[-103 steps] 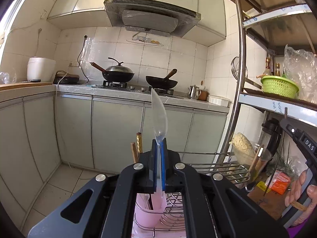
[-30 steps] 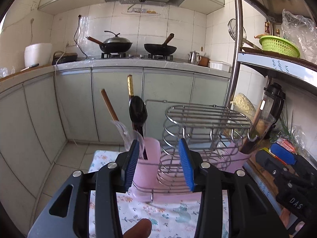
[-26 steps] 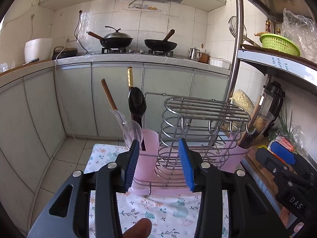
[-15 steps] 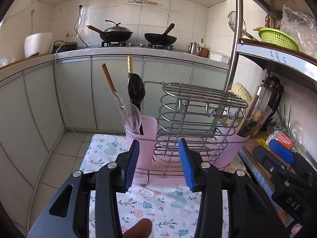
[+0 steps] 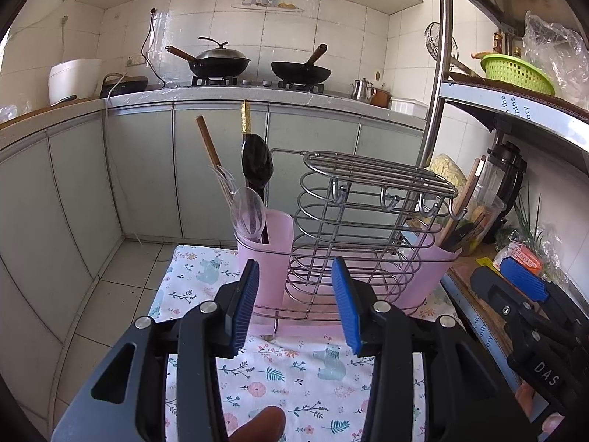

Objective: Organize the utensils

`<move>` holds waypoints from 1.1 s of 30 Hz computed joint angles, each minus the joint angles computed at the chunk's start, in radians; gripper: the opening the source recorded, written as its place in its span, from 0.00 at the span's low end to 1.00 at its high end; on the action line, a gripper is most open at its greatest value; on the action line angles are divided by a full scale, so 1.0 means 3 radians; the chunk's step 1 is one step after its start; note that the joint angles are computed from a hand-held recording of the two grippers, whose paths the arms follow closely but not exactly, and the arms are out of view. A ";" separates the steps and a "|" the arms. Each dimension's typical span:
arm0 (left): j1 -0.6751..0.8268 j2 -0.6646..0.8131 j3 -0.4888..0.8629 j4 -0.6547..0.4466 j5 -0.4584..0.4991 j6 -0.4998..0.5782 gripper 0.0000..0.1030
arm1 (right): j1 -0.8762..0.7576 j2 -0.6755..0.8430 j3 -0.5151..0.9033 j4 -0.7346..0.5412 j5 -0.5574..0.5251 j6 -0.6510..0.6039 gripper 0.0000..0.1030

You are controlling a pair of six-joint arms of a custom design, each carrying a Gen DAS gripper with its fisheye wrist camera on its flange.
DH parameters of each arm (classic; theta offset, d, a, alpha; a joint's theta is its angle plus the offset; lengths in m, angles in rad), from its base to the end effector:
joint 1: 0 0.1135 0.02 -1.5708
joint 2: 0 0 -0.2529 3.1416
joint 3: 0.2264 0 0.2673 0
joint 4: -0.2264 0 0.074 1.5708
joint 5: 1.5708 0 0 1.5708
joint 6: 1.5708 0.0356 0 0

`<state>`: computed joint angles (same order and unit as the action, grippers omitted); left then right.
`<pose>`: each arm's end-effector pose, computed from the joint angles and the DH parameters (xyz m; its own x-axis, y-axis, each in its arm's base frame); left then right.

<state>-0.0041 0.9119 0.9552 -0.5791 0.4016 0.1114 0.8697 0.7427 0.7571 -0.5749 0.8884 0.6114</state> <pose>0.2145 -0.0148 0.3302 -0.4696 0.1043 -0.8767 0.3945 0.9131 -0.1027 0.1340 0.1159 0.2970 -0.3140 0.1892 -0.9304 0.1494 0.9776 0.1484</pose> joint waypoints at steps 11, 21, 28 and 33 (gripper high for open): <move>-0.0037 0.0003 -0.0001 -0.0009 -0.0051 0.0000 0.40 | -0.0037 0.0056 0.0028 0.0016 -0.0050 -0.0035 0.64; -0.0031 0.0076 0.0010 -0.0004 -0.0061 0.0020 0.40 | -0.0089 0.0129 0.0035 0.0064 -0.0131 -0.0080 0.64; -0.0032 0.0117 0.0006 0.0004 -0.0071 0.0041 0.40 | -0.0120 0.0160 0.0043 0.0075 -0.0163 -0.0086 0.64; -0.0053 0.0139 0.0005 0.0016 -0.0097 0.0036 0.40 | -0.0154 0.0174 0.0035 0.0085 -0.0209 -0.0090 0.64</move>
